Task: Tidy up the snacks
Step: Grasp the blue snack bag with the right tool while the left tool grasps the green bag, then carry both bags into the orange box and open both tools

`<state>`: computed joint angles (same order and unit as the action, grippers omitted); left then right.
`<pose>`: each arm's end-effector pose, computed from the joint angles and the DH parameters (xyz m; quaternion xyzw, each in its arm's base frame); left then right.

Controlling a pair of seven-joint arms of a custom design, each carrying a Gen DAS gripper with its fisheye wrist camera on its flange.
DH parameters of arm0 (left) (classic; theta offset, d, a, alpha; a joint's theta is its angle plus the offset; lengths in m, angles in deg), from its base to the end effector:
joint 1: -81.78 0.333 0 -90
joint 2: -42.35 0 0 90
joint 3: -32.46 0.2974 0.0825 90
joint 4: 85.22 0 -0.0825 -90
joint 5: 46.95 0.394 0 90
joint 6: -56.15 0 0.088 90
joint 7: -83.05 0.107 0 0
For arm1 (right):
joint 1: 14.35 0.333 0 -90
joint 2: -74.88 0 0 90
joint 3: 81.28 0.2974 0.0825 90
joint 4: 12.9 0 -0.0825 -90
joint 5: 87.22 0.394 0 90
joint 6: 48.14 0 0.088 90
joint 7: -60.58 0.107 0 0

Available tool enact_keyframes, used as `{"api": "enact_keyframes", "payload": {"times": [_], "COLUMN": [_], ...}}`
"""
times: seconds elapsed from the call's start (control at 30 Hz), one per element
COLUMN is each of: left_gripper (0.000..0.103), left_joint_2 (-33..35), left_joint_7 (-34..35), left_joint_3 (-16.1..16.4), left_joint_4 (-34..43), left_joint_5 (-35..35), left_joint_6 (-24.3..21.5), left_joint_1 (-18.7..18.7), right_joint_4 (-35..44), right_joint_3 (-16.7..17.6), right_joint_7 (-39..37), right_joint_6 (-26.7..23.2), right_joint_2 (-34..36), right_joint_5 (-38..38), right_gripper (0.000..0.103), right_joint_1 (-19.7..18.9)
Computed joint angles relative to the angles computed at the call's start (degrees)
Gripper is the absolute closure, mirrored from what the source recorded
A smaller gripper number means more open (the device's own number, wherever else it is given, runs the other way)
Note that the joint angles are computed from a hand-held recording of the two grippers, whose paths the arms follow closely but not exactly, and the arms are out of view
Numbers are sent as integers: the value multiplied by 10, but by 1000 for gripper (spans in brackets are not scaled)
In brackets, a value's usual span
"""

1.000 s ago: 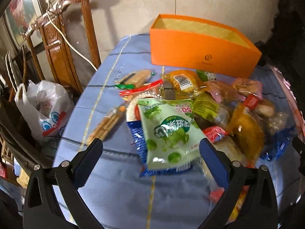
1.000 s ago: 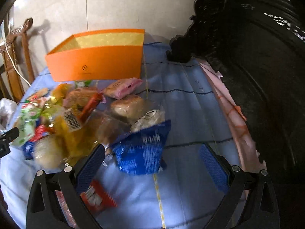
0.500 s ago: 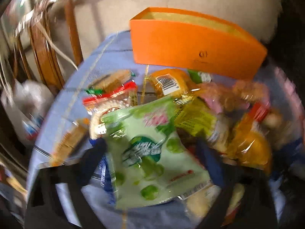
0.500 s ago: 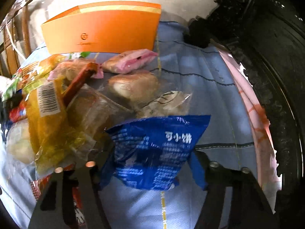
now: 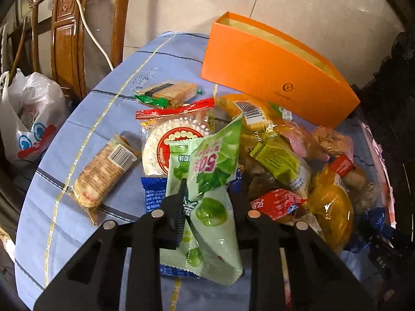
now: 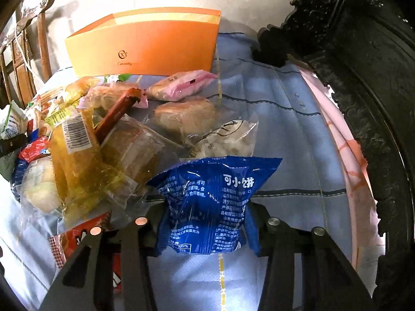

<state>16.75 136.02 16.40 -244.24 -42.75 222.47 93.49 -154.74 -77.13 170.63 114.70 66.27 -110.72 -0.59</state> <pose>0.4204 -0.0306 0.3765 -0.8238 0.4909 -0.2155 0.1843 0.4760 0.1759 0.3765 -0.7815 0.5608 -0.2108 0.1742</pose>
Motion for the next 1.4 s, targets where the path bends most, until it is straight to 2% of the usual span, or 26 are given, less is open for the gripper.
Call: {"api": "enact_keyframes", "payload": {"times": [0.07,0.4,0.5,0.67,0.87,1.03,1.13,1.33,1.4], "left_gripper": [78,80,80,80,80,80,80,80,80], "left_joint_2": [-8,-48,-77,-114,-121,-90,-48,75,123], "left_joint_7": [9,93,117,146,167,181,198,206,199], "left_joint_3": [4,68,69,58,52,51,62,49,47], "left_joint_4": [-7,-30,-37,-24,14,69,118,260,317], "left_joint_5": [6,-86,-106,-122,-133,-132,-136,-91,-65], "left_joint_6": [6,32,36,30,25,19,14,4,-4], "left_joint_1": [3,-53,-59,-60,-64,-63,-70,-42,-36], "right_joint_4": [-1,-14,-21,-25,8,63,114,278,373], "right_joint_3": [0,0,-12,-56,-68,-68,-68,-43,-33], "right_joint_7": [-2,-4,-34,-126,-178,-216,-237,-273,-275], "right_joint_6": [1,26,33,50,46,50,43,15,-15], "right_joint_2": [-1,-38,-60,-100,-113,-88,-57,57,121], "right_joint_5": [1,7,48,151,216,248,275,305,305], "right_gripper": [56,56,56,56,56,56,56,56,56], "right_joint_1": [1,7,25,83,107,115,119,91,75]}}
